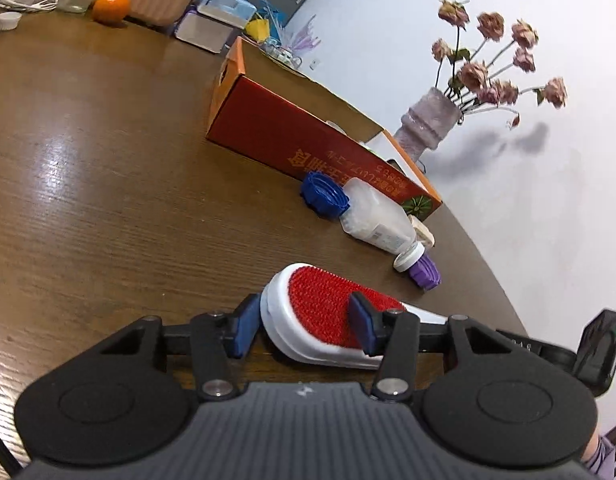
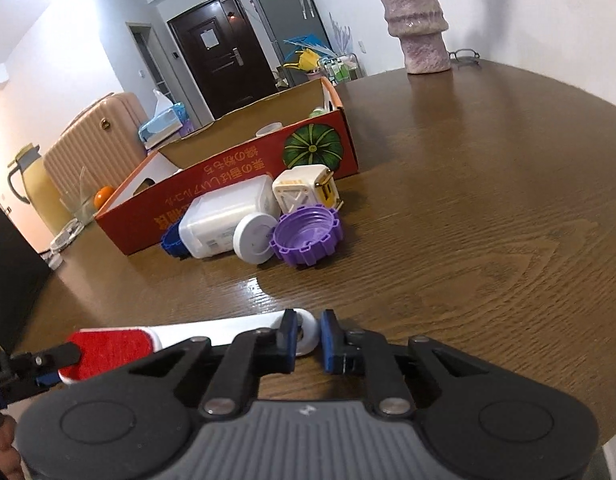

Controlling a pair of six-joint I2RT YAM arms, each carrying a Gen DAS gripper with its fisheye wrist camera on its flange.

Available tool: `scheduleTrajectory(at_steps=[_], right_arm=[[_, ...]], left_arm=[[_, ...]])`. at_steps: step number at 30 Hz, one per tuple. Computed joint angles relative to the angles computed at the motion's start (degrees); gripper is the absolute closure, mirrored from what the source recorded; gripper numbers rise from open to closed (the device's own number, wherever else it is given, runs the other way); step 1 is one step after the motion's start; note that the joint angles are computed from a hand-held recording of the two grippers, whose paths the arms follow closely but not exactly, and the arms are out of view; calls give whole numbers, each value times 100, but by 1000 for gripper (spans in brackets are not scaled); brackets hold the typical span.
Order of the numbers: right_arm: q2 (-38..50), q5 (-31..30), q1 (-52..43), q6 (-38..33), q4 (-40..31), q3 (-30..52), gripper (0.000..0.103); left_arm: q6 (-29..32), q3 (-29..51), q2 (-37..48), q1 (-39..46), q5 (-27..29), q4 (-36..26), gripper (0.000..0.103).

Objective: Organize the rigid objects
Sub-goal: 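Grasp the red-and-white lint brush with the left tool, then lower the lint brush into the box with the left tool and release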

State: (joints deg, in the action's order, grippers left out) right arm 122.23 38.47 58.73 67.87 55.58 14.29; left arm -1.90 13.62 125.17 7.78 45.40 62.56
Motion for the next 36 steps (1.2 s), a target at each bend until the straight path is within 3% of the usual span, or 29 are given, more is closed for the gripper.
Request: scheduleTrajectory(at_steps=[6,9,12,14,17,20,24,29,35,36], right_arm=[[-383,503,563,627,-1282,185,91],[-575,759,821,853,-1082,-91,91],[-1085,919,772,568,-1131,-264,91],[-1525,850,441,-20,-964,-391,91],[-2136,269,-494,-1192,-520,-492,91],[-2671,-522,-1592,-2116,-844,-138,91],[-2556,-1468,-2712,-3039,-1426,843,90],[-1562,-2694,-3774,-3256,-2072,2291,90],[-588,-2968,-3944,-3386,-2632,3343,90],[-468,-2974,-3928,-3426,-2746,3471,90]], left_arm=[[13,-581,39,-33,70,1006,56],[0,-736,-421,55,213,920,56],[-201,-699,-1118,-71,203,667,56],[-428,-434,-1665,-249,124,219,57],[-699,332,-2094,-512,30,-604,58],[-758,1435,-1925,-652,84,-1548,59],[-985,2940,-1222,-768,-7,-2593,59],[-859,4396,-318,-885,-265,-3663,59],[-639,5137,333,-859,-433,-4343,58],[-492,5051,314,-862,-449,-4233,58]])
